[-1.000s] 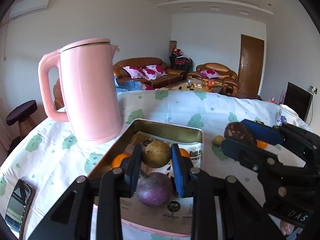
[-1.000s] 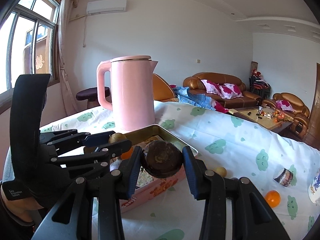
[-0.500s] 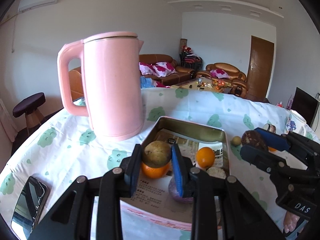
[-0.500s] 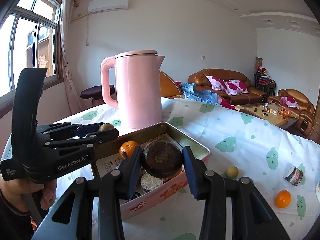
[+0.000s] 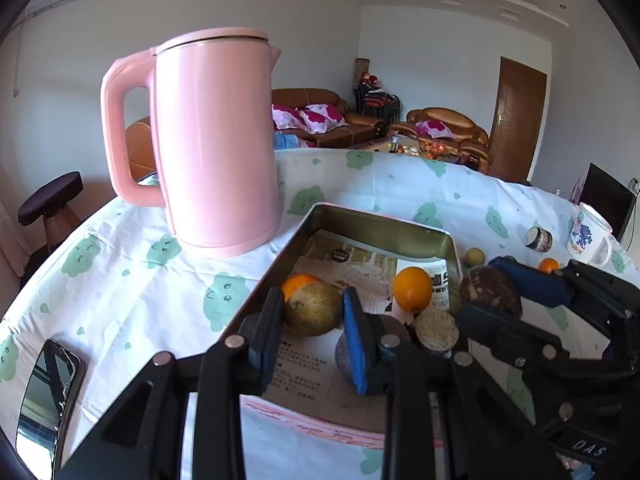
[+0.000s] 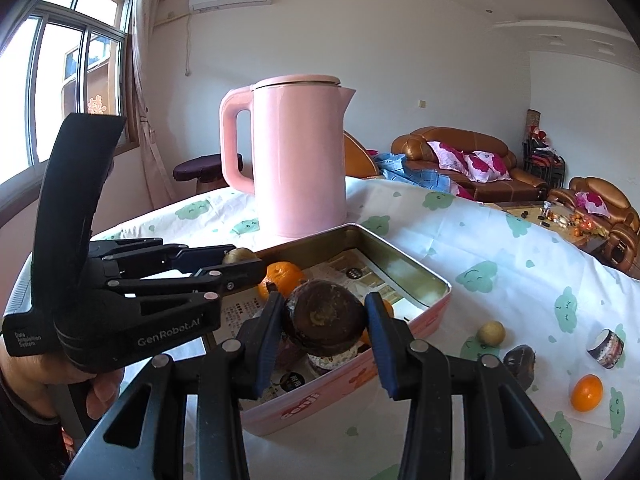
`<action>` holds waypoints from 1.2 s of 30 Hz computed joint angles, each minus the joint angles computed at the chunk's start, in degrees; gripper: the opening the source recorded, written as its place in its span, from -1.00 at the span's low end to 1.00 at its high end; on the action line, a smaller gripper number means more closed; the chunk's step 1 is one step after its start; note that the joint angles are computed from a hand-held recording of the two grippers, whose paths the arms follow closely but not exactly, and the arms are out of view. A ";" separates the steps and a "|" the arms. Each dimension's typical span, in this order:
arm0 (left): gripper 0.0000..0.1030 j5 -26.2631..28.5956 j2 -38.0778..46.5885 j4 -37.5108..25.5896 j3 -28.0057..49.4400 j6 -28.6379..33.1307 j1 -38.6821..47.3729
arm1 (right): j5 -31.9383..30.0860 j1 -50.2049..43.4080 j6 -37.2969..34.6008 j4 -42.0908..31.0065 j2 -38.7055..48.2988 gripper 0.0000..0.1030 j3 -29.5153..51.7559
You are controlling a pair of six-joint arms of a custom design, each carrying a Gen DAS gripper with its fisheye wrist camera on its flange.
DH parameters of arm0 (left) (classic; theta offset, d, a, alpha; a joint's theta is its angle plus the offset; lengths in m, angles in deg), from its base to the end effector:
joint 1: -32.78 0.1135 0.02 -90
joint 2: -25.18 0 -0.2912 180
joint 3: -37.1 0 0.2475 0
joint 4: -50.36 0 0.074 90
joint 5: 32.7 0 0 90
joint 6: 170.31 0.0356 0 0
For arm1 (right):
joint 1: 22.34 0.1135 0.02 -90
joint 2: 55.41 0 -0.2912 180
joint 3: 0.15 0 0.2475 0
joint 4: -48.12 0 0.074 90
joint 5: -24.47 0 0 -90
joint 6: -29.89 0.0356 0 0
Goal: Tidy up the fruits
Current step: 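Open the left tool over the tin while the right tool releases the brown fruit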
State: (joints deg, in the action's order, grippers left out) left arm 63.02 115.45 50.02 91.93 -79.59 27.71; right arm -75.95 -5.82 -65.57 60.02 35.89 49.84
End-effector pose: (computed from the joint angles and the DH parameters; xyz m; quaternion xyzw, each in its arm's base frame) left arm 0.3103 -0.0311 0.1972 0.0676 0.8867 -0.0617 0.4531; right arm 0.2930 0.0936 0.1877 -0.2089 0.8354 0.1265 0.4925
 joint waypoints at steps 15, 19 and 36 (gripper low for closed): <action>-0.41 3.44 5.31 -5.06 9.86 -0.11 -0.27 | 0.91 -1.99 4.12 -4.56 5.86 -0.15 7.48; -0.41 4.73 9.04 -6.91 13.26 -0.43 0.15 | 0.65 -2.12 4.53 -5.64 8.13 -0.15 9.66; -0.40 2.28 11.45 -5.97 13.30 1.18 -1.91 | 1.74 -0.77 2.56 -7.62 10.40 -0.15 11.15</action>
State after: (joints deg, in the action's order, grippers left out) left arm 65.31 126.90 44.05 105.24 -78.41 25.80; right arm -74.22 -6.59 -63.01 52.41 46.29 60.99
